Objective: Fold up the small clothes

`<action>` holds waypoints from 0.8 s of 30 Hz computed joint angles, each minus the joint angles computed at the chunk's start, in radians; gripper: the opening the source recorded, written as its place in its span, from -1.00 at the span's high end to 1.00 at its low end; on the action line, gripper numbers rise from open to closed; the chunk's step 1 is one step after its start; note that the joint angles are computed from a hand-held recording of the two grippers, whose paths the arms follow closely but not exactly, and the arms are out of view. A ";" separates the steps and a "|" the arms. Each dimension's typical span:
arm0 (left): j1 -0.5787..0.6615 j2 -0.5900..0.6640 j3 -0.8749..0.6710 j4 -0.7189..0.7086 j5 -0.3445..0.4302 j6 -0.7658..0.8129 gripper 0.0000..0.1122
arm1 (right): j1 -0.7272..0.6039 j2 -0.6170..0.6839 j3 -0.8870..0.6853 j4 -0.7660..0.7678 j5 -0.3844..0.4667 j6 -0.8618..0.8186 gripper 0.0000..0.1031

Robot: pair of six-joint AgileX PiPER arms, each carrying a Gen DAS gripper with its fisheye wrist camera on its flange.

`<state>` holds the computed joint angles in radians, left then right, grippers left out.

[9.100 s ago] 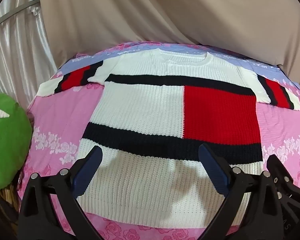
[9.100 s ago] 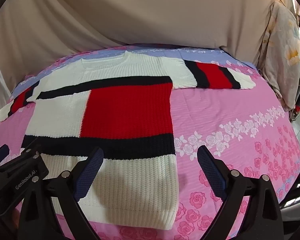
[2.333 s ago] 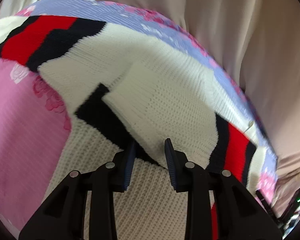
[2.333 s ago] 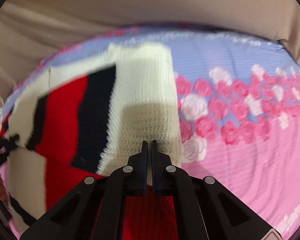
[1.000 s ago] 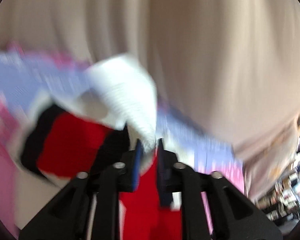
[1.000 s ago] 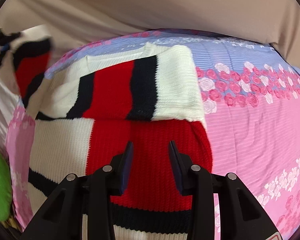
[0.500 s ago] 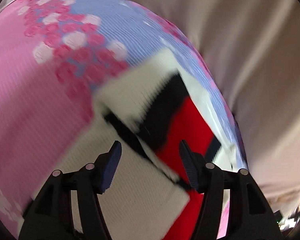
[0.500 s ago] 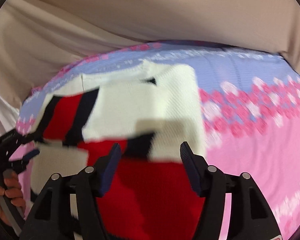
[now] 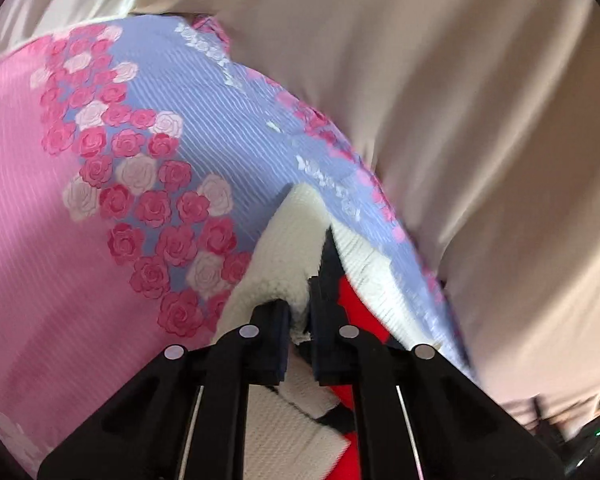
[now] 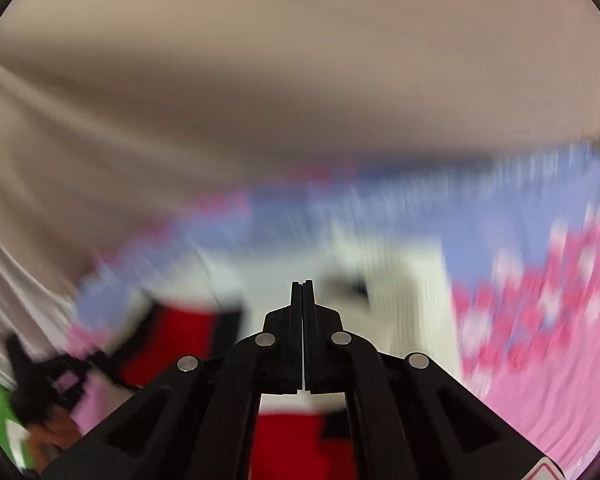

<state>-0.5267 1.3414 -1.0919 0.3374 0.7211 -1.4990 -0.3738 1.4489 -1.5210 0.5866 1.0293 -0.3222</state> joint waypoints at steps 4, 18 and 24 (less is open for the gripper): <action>-0.010 0.056 0.057 -0.082 -0.003 0.002 0.86 | -0.018 0.074 0.020 -0.180 -0.015 0.034 0.99; 0.024 0.021 0.109 -0.087 -0.022 -0.019 0.61 | 0.048 0.169 0.266 -0.106 0.000 0.017 0.72; -0.011 -0.019 0.096 -0.004 -0.015 -0.059 0.85 | 0.000 0.011 0.136 0.039 0.038 -0.070 0.86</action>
